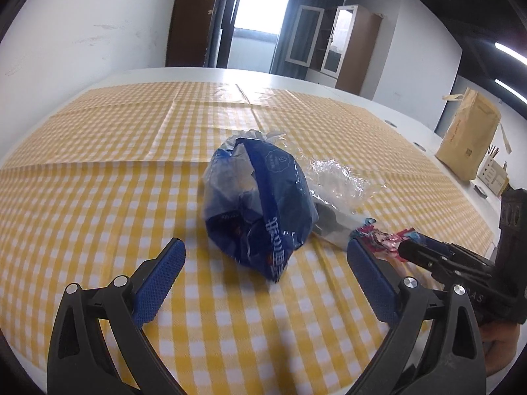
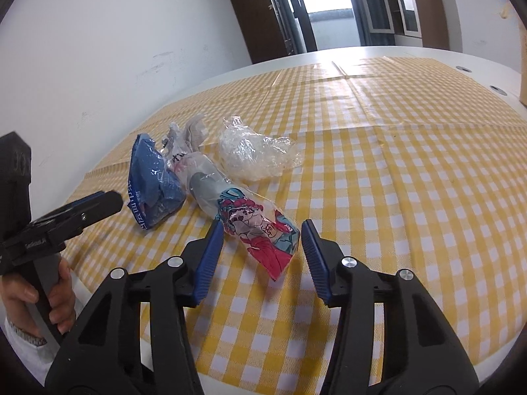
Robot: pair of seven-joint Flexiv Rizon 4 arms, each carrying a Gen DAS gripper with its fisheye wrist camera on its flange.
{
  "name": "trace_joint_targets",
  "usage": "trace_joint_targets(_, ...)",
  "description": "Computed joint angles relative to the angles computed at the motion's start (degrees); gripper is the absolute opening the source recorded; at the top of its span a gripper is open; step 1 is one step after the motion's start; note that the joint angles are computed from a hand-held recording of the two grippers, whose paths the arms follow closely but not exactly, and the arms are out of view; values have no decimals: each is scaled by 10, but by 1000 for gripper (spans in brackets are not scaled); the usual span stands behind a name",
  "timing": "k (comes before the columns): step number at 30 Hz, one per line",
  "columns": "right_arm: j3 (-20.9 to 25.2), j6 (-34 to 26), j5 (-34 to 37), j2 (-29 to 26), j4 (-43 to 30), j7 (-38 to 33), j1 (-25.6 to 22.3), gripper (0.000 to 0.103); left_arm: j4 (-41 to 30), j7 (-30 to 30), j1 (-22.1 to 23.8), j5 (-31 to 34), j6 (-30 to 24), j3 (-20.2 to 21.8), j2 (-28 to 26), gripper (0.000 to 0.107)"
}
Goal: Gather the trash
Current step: 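Grasp the blue snack bag with the left tool while the right tool grasps the pink printed wrapper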
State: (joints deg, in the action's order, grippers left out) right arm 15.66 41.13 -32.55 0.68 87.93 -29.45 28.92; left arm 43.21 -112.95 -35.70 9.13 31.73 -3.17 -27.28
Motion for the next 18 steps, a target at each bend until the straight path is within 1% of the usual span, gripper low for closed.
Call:
trace_joint_targets(2, 0, -5, 4, -3, -3, -3, 1, 39, -41, 19, -2, -2, -32, -3, -24, 96)
trace_joint_targets(4, 0, -8, 13, -3, -3, -11, 2, 29, -81, 34, -11, 8, -62, 5, -47, 96)
trace_joint_targets(5, 0, -9, 16, -3, -2, -14, 2, 26, -101, 39, -15, 11, -79, 10, -57, 91)
trace_joint_targets(6, 1, -10, 18, -3, -2, -17, 3, 23, -113, 42, -14, 7, -89, 11, -64, 82)
trace_joint_targets(7, 1, -7, 17, -3, -1, -18, 3, 17, -117, 42, -12, 0, -93, 11, -68, 76)
trace_joint_targets(8, 1, -6, 15, -3, -1, -18, 4, 17, -117, 37, -10, -6, -95, 12, -69, 67)
trace_joint_targets(9, 2, -5, 12, -2, 0, -18, 5, 14, -112, 37, -7, -12, -92, 11, -68, 53)
trace_joint_targets(11, 4, -4, 5, 0, 3, -17, 6, 11, -89, 35, -4, -19, -73, 10, -57, 47)
trace_joint_targets(12, 4, -3, 3, 2, 6, -17, 6, 9, -63, 29, -4, -17, -53, 12, -43, 43)
trace_joint_targets(16, 11, 6, -11, 16, 24, -3, 6, 8, 68, -1, 13, -30, 56, 1, 30, 43)
trace_joint_targets(18, 15, 10, -19, 24, 34, 5, 5, 8, 121, -16, 21, -35, 94, -5, 62, 43)
